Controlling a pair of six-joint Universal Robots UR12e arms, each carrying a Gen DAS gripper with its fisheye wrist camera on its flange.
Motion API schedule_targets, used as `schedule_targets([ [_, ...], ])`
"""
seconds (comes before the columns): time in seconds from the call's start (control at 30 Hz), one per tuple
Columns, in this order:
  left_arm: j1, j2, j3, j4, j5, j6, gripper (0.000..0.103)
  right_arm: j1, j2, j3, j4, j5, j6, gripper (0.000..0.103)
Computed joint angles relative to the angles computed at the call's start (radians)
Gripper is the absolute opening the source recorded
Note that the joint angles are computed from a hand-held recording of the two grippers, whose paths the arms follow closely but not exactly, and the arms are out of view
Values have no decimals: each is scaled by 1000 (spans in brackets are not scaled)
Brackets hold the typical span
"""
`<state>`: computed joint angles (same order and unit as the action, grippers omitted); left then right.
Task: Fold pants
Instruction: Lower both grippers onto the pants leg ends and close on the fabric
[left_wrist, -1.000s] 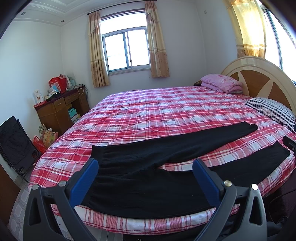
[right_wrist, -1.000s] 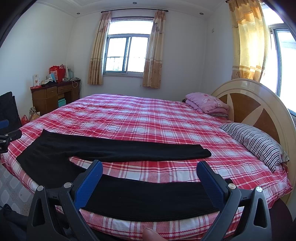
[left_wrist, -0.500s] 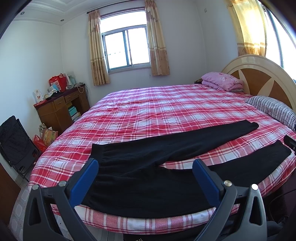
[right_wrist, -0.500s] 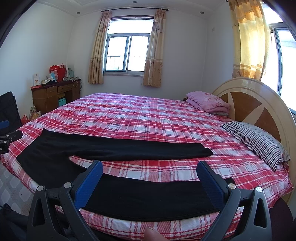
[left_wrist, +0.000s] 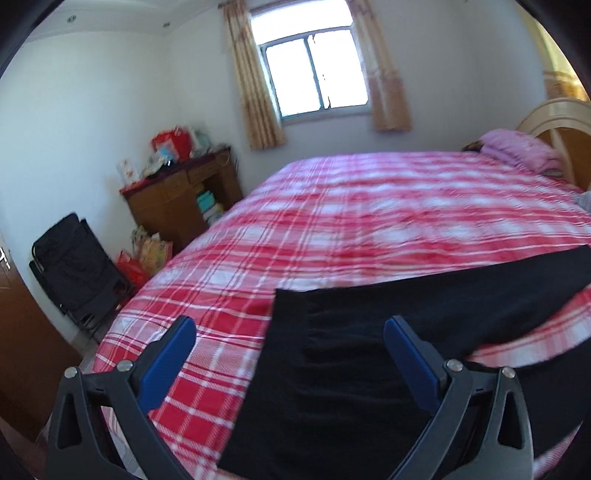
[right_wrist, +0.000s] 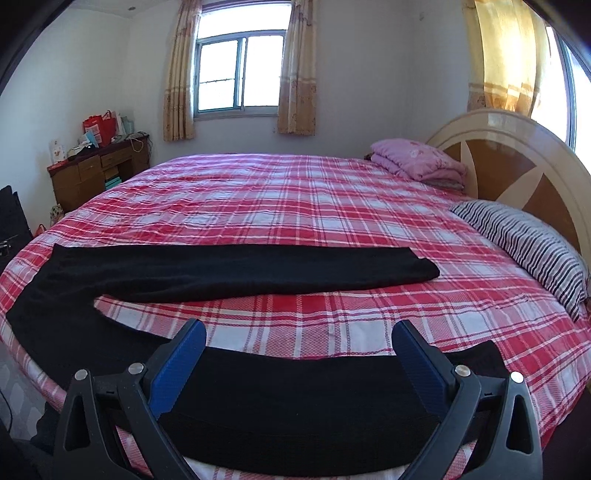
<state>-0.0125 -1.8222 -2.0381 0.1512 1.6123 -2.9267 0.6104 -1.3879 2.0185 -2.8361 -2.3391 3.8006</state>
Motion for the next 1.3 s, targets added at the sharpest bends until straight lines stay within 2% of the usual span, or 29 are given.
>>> schedule_targets([
  [0.03,2,-23,24,-24,22,0,103,-19,-1,4,8,15,6,99],
  [0.1,11,-68,77,-100,29,-13,100,-52,-4,6,30,52,9,85],
  [0.13,22,-85,99,-135,7,-23,96,-71,-7,7,46,79,6,73],
  [0.17,27,-98,119,-166,-8,-33,84,-87,-10,6,66,100,8,68],
  [0.23,38,-125,163,-251,-58,-42,81,-117,-14,4,90,134,-6,66],
  [0.3,33,-148,195,-299,-62,-53,74,-136,-16,1,104,144,-9,66],
  [0.43,25,-190,261,-383,-71,-29,72,-176,-20,0,121,151,-7,66],
  [0.53,22,-208,294,-438,-77,-11,59,-210,-23,-1,135,170,-7,66],
  [0.6,23,-219,313,-488,-89,-7,44,-232,-24,-2,150,171,-12,66],
  [0.63,24,-224,320,-509,-104,-5,41,-242,-22,-5,158,169,-15,66],
  [0.73,33,-230,319,-487,-139,-12,36,-285,-30,-4,192,192,-2,66],
  [0.8,36,-228,316,-485,-152,-3,26,-318,-41,5,198,226,12,64],
  [0.87,49,-226,317,-497,-204,-14,21,-350,-49,12,212,239,19,58],
  [0.93,58,-228,318,-500,-240,-36,21,-378,-53,20,207,253,18,55],
  [1.13,53,-235,333,-527,-229,-29,21,-456,-42,16,188,321,-20,54],
  [1.3,46,-239,347,-547,-209,-24,21,-496,0,-20,183,344,-73,54],
])
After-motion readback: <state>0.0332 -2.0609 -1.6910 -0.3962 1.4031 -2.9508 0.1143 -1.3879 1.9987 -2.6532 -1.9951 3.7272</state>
